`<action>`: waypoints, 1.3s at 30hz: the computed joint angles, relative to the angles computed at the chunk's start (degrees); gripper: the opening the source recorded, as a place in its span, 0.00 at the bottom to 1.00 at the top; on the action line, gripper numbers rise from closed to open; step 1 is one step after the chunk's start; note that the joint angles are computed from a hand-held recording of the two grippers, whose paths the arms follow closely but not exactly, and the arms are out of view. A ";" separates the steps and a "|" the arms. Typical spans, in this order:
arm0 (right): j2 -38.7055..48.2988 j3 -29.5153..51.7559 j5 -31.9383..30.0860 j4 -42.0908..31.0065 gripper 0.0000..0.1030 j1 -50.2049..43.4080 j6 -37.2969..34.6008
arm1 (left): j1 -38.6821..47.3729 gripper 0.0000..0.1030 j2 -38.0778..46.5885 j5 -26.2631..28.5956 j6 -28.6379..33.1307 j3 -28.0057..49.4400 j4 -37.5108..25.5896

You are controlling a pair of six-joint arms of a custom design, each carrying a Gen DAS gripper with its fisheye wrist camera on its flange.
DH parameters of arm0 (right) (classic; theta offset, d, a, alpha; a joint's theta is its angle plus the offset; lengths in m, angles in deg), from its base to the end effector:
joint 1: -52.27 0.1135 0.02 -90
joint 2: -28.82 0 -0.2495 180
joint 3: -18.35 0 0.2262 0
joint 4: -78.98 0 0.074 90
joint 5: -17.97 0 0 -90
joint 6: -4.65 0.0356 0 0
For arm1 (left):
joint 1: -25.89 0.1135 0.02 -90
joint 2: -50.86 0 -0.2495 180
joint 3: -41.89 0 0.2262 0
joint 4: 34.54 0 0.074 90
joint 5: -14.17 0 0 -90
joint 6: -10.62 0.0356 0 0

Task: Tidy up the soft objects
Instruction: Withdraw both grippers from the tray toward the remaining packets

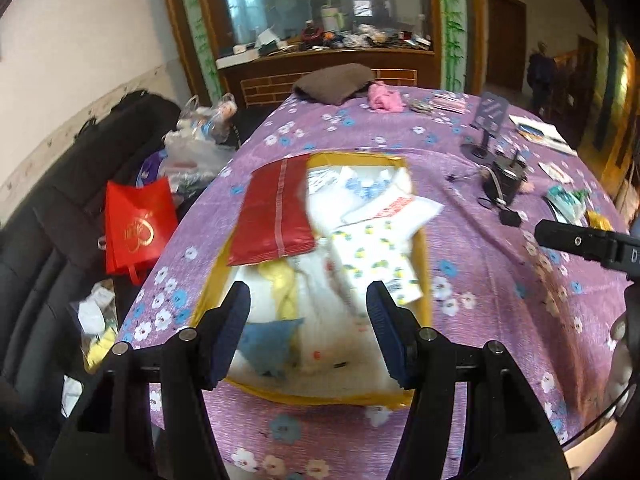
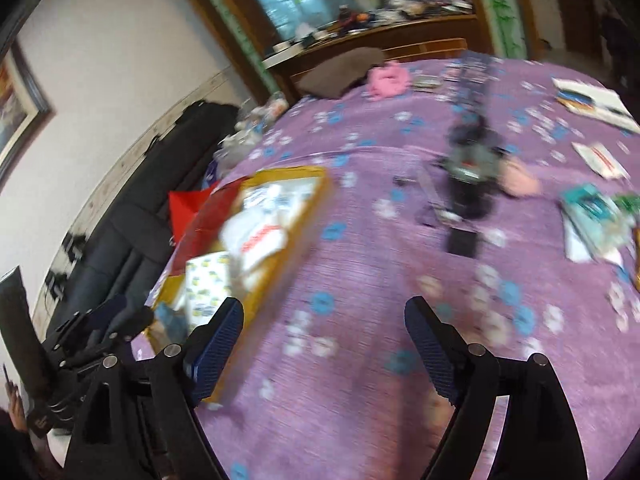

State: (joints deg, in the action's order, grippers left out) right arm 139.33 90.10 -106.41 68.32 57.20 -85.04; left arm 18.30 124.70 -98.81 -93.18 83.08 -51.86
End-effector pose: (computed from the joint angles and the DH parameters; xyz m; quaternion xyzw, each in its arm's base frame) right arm 0.3480 0.0502 0.1271 -0.1385 0.8912 0.2921 0.3183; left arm 0.2097 -0.0139 0.1493 -0.1180 0.9157 0.1217 0.3643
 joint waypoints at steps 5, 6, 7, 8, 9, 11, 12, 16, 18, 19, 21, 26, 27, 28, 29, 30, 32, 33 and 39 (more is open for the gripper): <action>1.40 -0.80 -3.01 -0.96 0.81 -10.27 -2.44 | -7.66 0.58 3.36 -4.08 -2.44 3.33 -2.24; 1.68 -0.56 -3.40 -1.28 0.81 -11.79 -2.60 | -9.06 0.58 4.41 -4.65 -2.83 4.17 -2.63; 2.09 -0.34 -3.92 -1.66 0.81 -14.00 -3.03 | -10.23 0.58 5.29 -5.08 -3.22 4.88 -2.95; 2.69 0.10 -4.35 -2.15 0.81 -16.54 -3.54 | -11.18 0.58 6.07 -5.27 -3.35 5.46 -3.13; 3.06 0.56 -4.62 -2.64 0.81 -18.23 -3.83 | -12.17 0.58 7.04 -5.32 -3.51 6.22 -3.27; 4.34 2.19 -5.02 -3.64 0.81 -22.27 -4.50 | -13.49 0.58 7.88 -3.93 -3.54 6.93 -3.14; 4.16 2.25 -5.07 -4.08 0.81 -23.92 -4.94 | -14.03 0.58 8.10 -2.81 -3.52 7.15 -2.83; 5.77 5.53 -3.78 -5.69 0.81 -29.73 -5.09 | -15.65 0.58 7.25 0.60 -3.01 6.38 -0.77; 7.35 8.40 -2.01 -6.74 0.82 -32.02 -4.75 | -16.08 0.58 7.60 1.98 -3.04 6.36 0.09; 8.44 10.21 -0.86 -7.36 0.82 -32.68 -4.06 | -16.41 0.58 8.11 2.28 -3.16 6.61 0.32; 10.19 13.51 0.34 -9.09 0.82 -33.63 -2.93 | -16.95 0.58 9.24 2.76 -3.35 7.15 0.56; 11.06 19.05 1.64 -12.82 0.84 -30.93 -1.77 | -17.53 0.58 10.80 4.30 -4.58 7.47 0.97; 10.90 19.30 1.39 -12.53 0.84 -29.57 -1.73 | -17.34 0.58 11.10 4.63 -4.74 7.60 0.93; 11.08 20.22 1.29 -12.64 0.84 -27.97 -1.92 | -17.01 0.58 11.48 4.98 -4.77 7.77 0.97; 11.33 22.11 2.43 -14.02 0.83 -25.57 -2.40 | -16.79 0.58 11.78 5.38 -5.06 7.99 0.84; 12.69 24.20 3.90 -14.51 0.83 -23.94 -2.61 | -16.53 0.58 11.96 5.84 -5.13 7.97 1.02; 15.30 29.03 9.41 -15.86 0.83 -18.90 -3.64 | -16.14 0.58 11.81 7.03 -5.28 7.66 1.36; 17.23 31.67 11.59 -17.00 0.82 -16.95 -4.05 | -15.94 0.58 11.49 7.58 -5.16 7.12 1.91; 32.68 53.84 20.44 -31.78 0.60 -9.94 -5.08 | -13.49 0.57 12.73 10.47 -3.77 7.33 2.50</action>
